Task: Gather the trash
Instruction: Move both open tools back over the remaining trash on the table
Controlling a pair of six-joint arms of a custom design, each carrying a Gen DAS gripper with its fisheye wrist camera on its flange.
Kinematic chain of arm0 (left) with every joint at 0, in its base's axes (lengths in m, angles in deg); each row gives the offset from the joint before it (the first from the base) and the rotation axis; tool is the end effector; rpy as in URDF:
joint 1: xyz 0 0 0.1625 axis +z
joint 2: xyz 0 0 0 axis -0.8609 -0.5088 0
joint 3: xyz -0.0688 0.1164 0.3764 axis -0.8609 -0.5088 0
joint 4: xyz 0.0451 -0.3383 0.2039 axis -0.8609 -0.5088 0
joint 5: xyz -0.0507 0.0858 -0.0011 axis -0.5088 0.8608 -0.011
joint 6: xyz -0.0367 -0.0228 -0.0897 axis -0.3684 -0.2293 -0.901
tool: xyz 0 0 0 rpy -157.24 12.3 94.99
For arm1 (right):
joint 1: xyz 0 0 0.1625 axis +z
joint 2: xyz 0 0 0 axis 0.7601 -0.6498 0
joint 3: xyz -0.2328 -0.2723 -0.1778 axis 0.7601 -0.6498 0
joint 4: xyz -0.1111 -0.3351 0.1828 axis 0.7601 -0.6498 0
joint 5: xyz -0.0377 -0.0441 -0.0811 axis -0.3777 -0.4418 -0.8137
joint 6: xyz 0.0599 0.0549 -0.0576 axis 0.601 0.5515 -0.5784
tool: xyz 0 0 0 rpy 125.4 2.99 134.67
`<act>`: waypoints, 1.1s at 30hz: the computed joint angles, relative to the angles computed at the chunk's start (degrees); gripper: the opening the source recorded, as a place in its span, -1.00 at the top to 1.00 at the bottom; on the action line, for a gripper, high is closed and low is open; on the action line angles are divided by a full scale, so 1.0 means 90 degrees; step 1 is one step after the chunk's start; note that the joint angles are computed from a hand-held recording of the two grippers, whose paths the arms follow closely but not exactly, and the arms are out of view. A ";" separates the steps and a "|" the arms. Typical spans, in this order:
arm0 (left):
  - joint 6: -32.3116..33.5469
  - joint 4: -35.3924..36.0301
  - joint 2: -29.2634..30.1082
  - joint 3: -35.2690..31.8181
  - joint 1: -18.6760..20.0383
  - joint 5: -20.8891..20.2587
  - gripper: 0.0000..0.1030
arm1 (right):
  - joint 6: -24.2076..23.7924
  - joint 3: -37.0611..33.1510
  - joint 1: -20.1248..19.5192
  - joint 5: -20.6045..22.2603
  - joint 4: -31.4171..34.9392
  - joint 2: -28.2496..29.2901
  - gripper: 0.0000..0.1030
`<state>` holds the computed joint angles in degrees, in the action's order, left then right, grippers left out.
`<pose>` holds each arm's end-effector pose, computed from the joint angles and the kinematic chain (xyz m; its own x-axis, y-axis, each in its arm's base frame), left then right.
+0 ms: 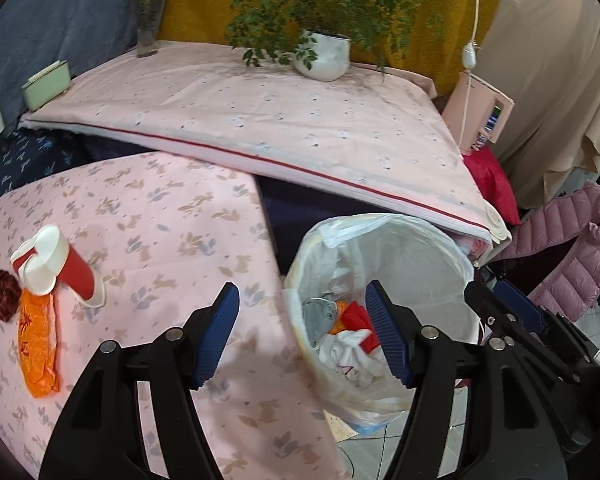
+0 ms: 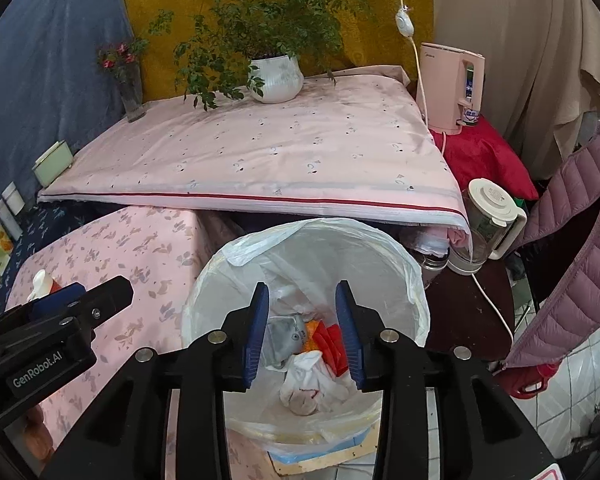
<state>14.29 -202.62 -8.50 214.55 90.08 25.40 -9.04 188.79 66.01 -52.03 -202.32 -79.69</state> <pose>-0.2072 -0.3679 0.1642 -0.8186 0.0051 -0.5743 0.3746 0.7627 -0.5272 0.2384 -0.3578 0.1233 -0.7577 0.0048 0.6526 -0.4552 0.7128 -0.5336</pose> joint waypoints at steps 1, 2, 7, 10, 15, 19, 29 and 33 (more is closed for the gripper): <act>-0.0069 0.0080 -0.0077 0.0045 -0.0003 0.0029 -0.21 | -0.0001 -0.0022 0.0038 -0.0014 0.0006 0.0050 0.23; -0.0135 0.0164 -0.0161 0.0088 -0.0013 0.0056 -0.21 | 0.0005 -0.0046 0.0069 -0.0025 0.0025 0.0086 0.22; -0.0448 0.0618 -0.0639 0.0263 -0.0055 0.0153 -0.21 | 0.0135 -0.0142 0.0242 -0.0062 0.0122 0.0255 0.08; -0.0622 0.0933 -0.0911 0.0350 -0.0089 0.0226 -0.21 | 0.0200 -0.0193 0.0342 -0.0077 0.0194 0.0330 0.05; -0.0916 0.1429 -0.1370 0.0481 -0.0161 0.0293 -0.21 | 0.0313 -0.0260 0.0514 -0.0110 0.0318 0.0448 0.00; -0.1150 0.1870 -0.1734 0.0549 -0.0186 0.0333 -0.21 | 0.0374 -0.0322 0.0639 -0.0126 0.0378 0.0561 -0.06; -0.1851 0.3134 -0.2762 0.0696 -0.0245 0.0473 -0.30 | 0.0593 -0.0563 0.0986 -0.0127 0.0720 0.0849 -0.09; -0.2179 0.3768 -0.3225 0.0739 -0.0235 0.0529 -0.30 | 0.0652 -0.0696 0.1144 -0.0085 0.0856 0.1016 -0.09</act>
